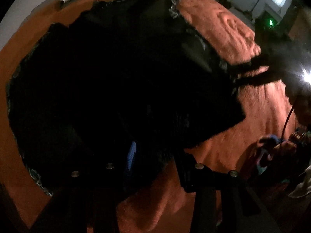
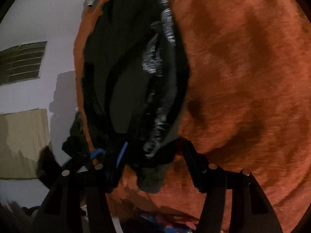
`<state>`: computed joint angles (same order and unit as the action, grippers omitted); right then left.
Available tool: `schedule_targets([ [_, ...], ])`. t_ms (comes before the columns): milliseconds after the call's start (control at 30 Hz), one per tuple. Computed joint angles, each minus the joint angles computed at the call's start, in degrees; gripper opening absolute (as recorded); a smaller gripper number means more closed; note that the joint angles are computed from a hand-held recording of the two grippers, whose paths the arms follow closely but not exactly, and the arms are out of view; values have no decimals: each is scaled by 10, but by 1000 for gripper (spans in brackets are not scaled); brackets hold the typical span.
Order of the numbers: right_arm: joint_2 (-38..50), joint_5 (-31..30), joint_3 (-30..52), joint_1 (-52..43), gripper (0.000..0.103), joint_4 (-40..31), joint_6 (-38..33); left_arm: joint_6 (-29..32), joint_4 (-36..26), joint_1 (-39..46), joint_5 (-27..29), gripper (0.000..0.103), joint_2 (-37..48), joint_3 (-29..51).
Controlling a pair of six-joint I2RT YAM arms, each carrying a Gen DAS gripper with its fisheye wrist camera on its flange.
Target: Fold clothes
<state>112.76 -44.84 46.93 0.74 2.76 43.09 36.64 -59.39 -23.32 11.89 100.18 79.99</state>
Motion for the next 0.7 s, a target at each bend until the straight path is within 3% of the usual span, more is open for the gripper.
schedule_targets([
  [33,8,5,4,3,40,6,7,13,10,8,3,41,-13,-19],
  [67,18,9,13,6,18,4,12,28,18,14,4,41,-26,-35],
  [100,19,13,14,7,2,1,12,43,30,21,3,41,-42,-54],
  [200,-29,23,-20,-2,2,-3,-6,84,60,50,8,39,-89,-94],
  [267,-64,38,-30,-9,2,-41,-49,108,64,65,16,40,-102,-101],
  [433,-50,39,-46,-41,2,-60,-86,104,147,70,-29,39,-96,-145],
  [500,-46,42,-44,-39,2,-53,-89,101,176,80,-30,12,-86,-154],
  [533,-48,48,-41,-35,2,-56,-94,103,183,86,-28,6,-84,-156],
  [700,-52,9,-43,-35,5,-49,-103,170,174,147,15,5,-152,-191],
])
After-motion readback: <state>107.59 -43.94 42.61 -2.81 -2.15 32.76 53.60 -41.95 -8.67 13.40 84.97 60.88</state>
